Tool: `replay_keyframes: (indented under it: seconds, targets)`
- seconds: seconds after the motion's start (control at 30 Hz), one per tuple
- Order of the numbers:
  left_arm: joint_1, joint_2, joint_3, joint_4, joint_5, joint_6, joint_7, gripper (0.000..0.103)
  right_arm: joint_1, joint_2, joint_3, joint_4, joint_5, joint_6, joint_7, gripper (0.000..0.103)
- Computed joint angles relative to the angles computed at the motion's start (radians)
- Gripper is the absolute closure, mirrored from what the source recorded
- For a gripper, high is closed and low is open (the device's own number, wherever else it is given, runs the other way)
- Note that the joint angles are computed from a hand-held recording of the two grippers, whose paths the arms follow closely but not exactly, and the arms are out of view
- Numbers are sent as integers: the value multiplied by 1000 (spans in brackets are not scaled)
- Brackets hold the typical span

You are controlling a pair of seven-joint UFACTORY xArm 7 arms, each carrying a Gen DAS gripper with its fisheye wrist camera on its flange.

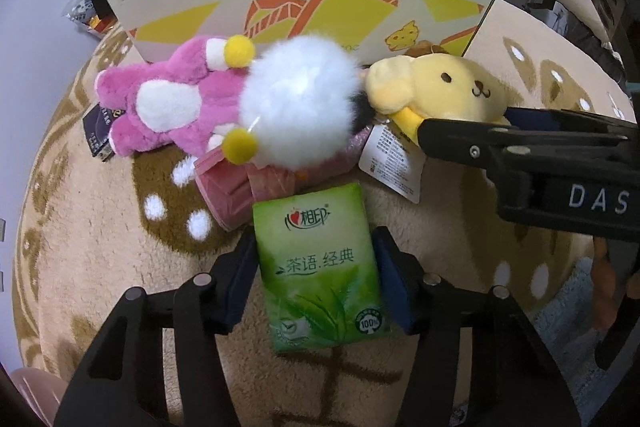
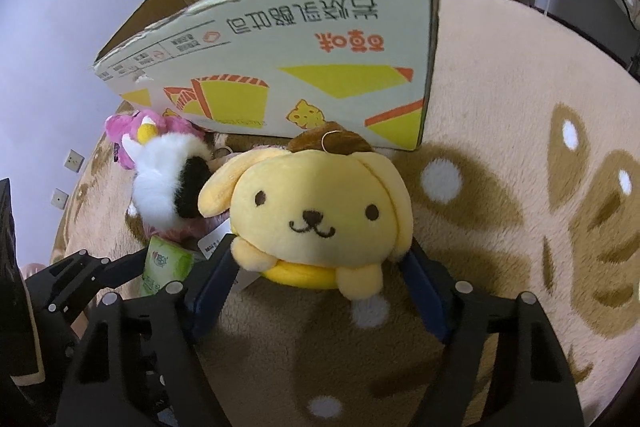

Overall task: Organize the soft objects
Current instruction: 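Close the left tool on the tissue pack while the right tool grasps the yellow dog plush, then carry both held items into the box and open both tools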

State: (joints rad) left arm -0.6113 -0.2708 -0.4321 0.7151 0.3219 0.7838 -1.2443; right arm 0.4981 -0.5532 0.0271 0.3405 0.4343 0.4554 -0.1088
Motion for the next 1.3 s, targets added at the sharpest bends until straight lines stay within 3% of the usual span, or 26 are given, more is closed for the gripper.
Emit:
replay_keyframes:
  seconds: [0.33,0.67,1.0,1.3]
  targets:
    - [20,-115,-24,-36,29,74,-64,47,-23,-62,16,-15,-48,27,40,24]
    - [53,-241,-91,-22,57,213,-123,47,-23,-251,-3,-59,-59,77,68,24]
    - [149,-322,-123,13,170,294,-90,47,-10,-410,17,-62,-100,59,141,24]
    - [244,-335,-93,58,256,250,-12,47,-13,-363,27,18,-159,-25,142,24]
